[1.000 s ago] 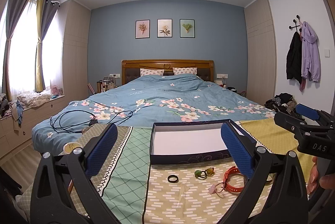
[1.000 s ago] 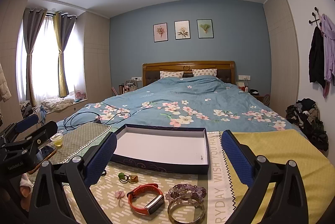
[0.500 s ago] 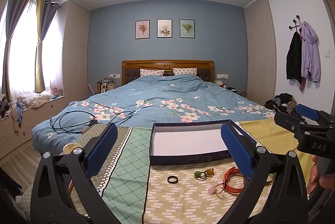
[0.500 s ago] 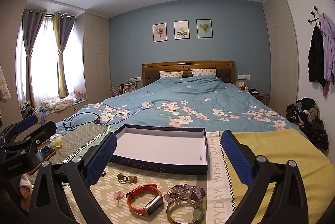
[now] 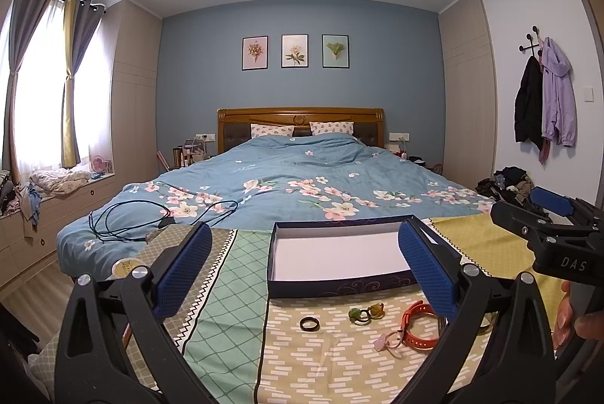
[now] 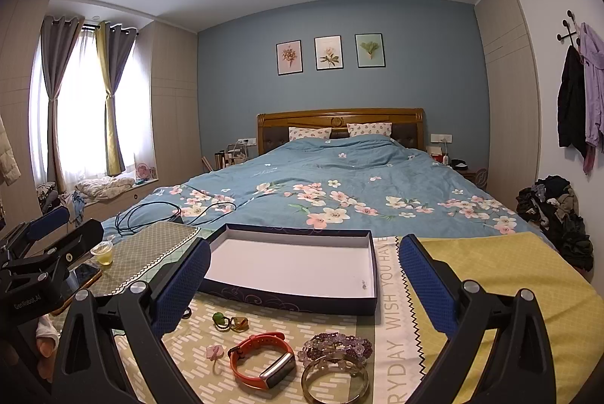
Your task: Organize jewelry
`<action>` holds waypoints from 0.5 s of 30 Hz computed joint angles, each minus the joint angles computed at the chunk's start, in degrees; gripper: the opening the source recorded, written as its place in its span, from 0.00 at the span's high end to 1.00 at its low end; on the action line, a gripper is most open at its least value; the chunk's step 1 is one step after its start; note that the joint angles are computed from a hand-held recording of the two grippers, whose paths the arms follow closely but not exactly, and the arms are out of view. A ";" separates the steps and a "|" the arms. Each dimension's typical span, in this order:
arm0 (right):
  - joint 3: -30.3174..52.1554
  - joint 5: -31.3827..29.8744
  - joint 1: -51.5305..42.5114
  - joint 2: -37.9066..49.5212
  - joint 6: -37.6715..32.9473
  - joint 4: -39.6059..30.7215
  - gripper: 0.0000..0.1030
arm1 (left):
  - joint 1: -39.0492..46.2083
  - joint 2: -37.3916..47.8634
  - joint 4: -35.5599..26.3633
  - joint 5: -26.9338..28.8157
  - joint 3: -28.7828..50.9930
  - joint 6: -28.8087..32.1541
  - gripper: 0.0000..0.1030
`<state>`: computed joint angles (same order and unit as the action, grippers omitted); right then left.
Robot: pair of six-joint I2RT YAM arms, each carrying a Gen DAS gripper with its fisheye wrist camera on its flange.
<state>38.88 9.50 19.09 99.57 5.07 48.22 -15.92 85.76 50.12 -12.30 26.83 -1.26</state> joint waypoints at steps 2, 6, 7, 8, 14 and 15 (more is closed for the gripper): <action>0.01 -0.12 -0.03 -0.03 0.13 -0.07 0.06 | 0.00 0.12 0.01 -0.08 0.13 0.05 0.05; 0.11 0.08 0.10 -0.04 0.07 -0.19 0.06 | -0.05 0.04 0.05 -0.11 0.01 -0.02 0.05; -0.01 -0.23 -0.05 -0.08 0.15 -0.05 0.06 | -0.07 0.06 0.07 -0.14 0.01 0.00 0.05; 0.11 -0.10 0.00 0.01 0.12 -0.17 0.06 | -0.07 0.06 0.07 -0.14 0.01 0.00 0.05; 0.10 -0.04 0.07 0.00 0.13 -0.19 0.06 | -0.06 0.09 0.05 -0.10 0.03 0.04 0.05; 0.07 0.03 0.06 0.06 0.12 -0.05 0.06 | -0.06 0.09 0.09 -0.10 0.00 0.03 0.05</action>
<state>38.95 9.53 19.15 99.63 5.19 48.17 -15.98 85.84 50.21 -12.40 26.83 -1.23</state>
